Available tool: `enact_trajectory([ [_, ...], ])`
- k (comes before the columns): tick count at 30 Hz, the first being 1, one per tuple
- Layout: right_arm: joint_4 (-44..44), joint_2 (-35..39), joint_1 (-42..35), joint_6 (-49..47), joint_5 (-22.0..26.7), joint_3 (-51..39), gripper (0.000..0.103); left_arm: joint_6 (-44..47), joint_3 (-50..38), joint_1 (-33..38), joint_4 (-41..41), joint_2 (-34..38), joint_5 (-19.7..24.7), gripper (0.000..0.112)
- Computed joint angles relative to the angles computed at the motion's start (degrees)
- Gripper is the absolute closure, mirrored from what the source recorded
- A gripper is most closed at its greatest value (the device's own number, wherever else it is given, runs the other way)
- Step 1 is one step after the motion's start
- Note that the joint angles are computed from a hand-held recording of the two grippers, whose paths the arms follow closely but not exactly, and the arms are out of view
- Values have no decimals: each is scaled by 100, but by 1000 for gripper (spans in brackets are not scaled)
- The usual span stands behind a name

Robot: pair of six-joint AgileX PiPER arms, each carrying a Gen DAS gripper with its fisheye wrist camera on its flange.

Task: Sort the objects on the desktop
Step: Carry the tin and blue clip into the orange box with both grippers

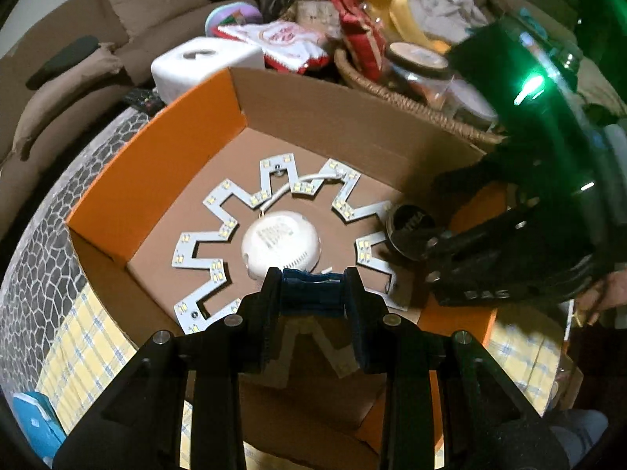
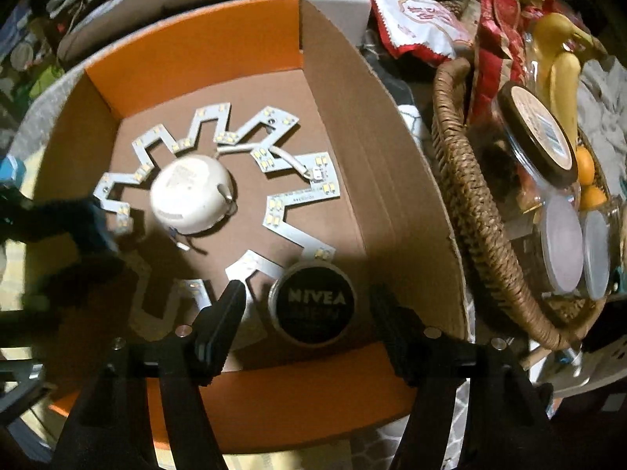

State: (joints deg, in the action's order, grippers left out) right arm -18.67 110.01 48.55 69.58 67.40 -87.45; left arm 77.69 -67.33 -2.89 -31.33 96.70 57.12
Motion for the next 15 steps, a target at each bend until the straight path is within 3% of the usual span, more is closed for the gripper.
enact_trajectory([
  [9,-182,-344,125,590,-110,-94,36,-436,88,-103,221,120,-145,81],
  [15,-228,-355,142,566,-22,-243,35,-505,23,59,101,64,-46,54],
])
